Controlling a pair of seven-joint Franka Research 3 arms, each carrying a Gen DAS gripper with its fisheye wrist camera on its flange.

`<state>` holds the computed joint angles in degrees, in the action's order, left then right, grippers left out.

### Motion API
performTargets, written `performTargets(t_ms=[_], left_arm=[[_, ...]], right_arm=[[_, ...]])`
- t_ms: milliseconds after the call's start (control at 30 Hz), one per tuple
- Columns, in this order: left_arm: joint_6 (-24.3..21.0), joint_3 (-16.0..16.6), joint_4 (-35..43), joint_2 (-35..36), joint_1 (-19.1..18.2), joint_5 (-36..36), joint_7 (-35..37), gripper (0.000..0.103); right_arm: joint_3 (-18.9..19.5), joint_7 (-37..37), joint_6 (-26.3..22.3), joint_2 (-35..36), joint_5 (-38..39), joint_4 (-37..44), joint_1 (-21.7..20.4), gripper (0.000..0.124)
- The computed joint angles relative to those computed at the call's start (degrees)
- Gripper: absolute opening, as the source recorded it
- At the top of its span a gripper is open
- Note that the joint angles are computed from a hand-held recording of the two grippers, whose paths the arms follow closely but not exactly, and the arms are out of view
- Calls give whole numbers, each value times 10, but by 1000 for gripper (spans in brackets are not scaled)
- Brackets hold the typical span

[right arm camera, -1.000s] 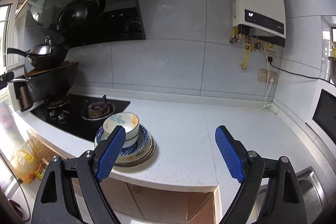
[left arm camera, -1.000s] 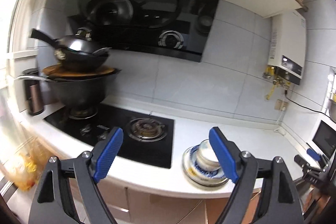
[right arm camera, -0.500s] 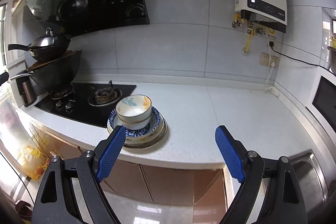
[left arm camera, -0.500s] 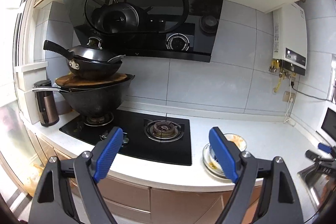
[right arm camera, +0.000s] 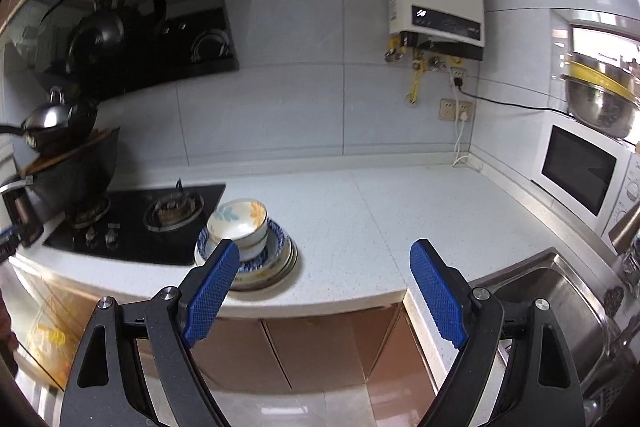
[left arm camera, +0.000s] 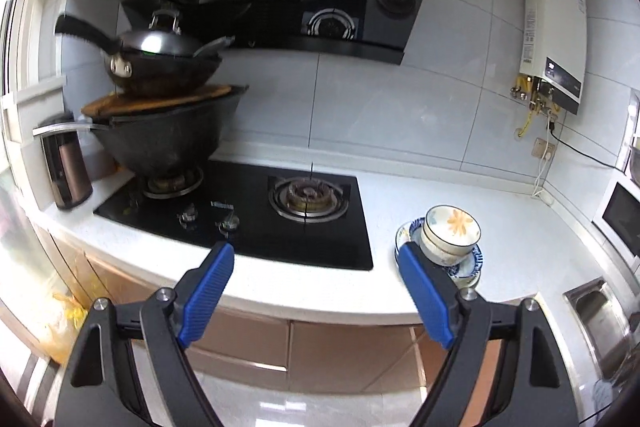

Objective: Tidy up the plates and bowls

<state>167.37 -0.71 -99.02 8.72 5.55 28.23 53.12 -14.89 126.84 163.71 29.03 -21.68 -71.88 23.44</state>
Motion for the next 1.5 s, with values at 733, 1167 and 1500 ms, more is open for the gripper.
performTargets(t_ms=[733,1167,1500], left_arm=[[-109,-16,24,-7,-58,76,-29,84],[-142,-20,36,-6,-58,129,-79,84],[-132,-19,23,-10,-49,117,-90,84]], right_arm=[[192,-305,-89,79,337,113,-161,84],[218,-376,-119,168,458,243,-162,84],[160,-348,-206,231,334,378,-116,84]])
